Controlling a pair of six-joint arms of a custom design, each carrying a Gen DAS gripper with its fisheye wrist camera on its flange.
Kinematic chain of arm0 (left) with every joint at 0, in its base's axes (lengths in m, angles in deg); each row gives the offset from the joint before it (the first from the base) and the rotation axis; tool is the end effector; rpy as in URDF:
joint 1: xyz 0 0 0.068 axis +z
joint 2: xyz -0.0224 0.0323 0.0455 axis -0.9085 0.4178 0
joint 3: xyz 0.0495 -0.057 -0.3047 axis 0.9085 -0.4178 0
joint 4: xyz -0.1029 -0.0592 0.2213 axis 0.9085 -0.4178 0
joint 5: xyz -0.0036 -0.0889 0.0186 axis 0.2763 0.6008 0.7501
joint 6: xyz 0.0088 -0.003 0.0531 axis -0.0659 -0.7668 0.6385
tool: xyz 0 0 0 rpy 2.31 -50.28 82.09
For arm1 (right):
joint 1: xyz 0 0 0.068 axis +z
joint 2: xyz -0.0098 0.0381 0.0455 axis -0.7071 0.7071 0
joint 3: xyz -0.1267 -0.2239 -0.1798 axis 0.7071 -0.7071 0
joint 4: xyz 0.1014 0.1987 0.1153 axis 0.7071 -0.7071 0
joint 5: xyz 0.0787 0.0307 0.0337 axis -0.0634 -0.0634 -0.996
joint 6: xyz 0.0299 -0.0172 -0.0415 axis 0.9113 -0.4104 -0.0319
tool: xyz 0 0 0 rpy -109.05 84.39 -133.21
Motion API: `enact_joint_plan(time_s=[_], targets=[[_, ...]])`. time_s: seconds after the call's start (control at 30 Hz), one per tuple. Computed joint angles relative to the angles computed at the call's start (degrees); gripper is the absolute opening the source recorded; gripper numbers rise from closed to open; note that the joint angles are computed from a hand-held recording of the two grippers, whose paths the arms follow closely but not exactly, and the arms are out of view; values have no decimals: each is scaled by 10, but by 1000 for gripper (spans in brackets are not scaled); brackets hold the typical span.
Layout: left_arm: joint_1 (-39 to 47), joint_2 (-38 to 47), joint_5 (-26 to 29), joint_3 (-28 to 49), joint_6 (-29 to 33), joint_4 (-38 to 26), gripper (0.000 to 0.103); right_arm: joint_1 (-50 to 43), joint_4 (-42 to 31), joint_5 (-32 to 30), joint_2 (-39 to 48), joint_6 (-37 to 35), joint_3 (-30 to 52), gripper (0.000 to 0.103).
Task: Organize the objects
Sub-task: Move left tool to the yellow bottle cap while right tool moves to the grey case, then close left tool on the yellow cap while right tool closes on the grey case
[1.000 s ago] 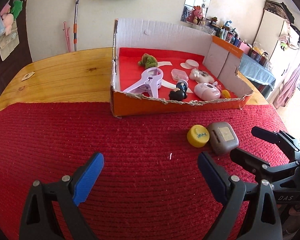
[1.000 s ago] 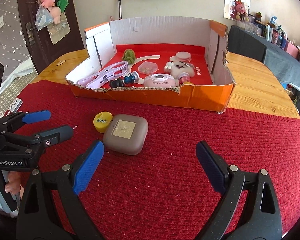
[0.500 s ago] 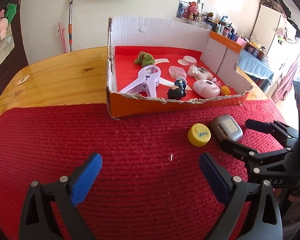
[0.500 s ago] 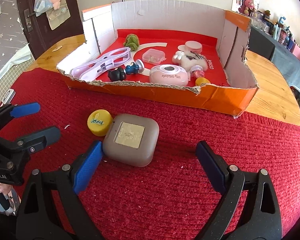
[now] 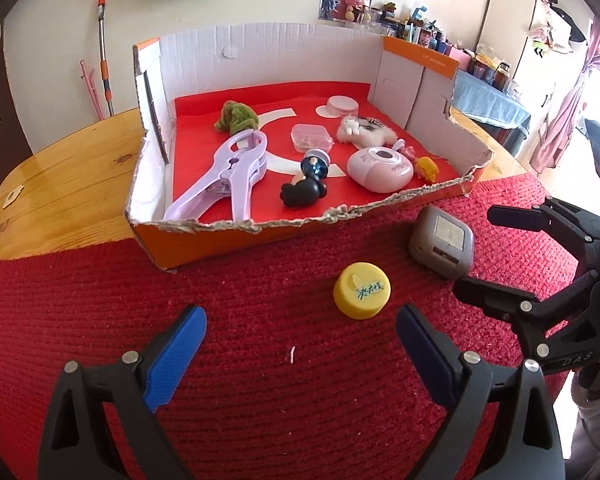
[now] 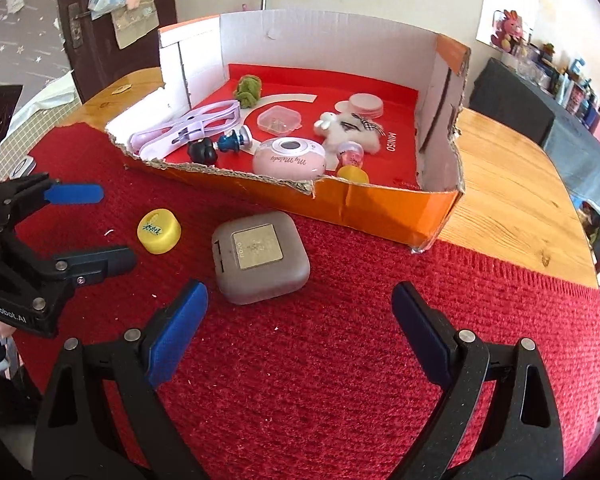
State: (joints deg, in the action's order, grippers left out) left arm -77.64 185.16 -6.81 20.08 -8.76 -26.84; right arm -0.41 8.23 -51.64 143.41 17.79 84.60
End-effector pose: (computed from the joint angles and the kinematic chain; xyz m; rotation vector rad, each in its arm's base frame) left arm 0.2862 -0.0679 0.1376 0.3779 2.4769 -0.2538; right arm 0.2790 0.2600 0.1946 -0.4700 2.4345 0.0652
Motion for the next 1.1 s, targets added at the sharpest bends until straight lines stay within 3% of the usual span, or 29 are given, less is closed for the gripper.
enact_joint_plan(time_s=[0.17, 0.3, 0.53, 0.7, 0.87, 1.1], targets=[[-6, 12, 3, 15, 13, -10, 85, -12, -6, -36, 22, -29, 23, 81], [-12, 15, 5, 10, 23, 3, 83, -14, 4, -43, 30, -38, 27, 77], [-24, 17, 11, 7, 33, 19, 68, -13, 12, -47, 30, -45, 28, 65], [-22, 15, 24, 5, 32, 19, 58, -9, 20, -44, 33, -48, 28, 62], [-21, 13, 38, 6, 35, 17, 31, -5, 28, -44, 33, -54, 26, 52], [-29, -17, 44, -12, 36, 24, 32, 0, 49, -57, 13, -39, 1, 51]])
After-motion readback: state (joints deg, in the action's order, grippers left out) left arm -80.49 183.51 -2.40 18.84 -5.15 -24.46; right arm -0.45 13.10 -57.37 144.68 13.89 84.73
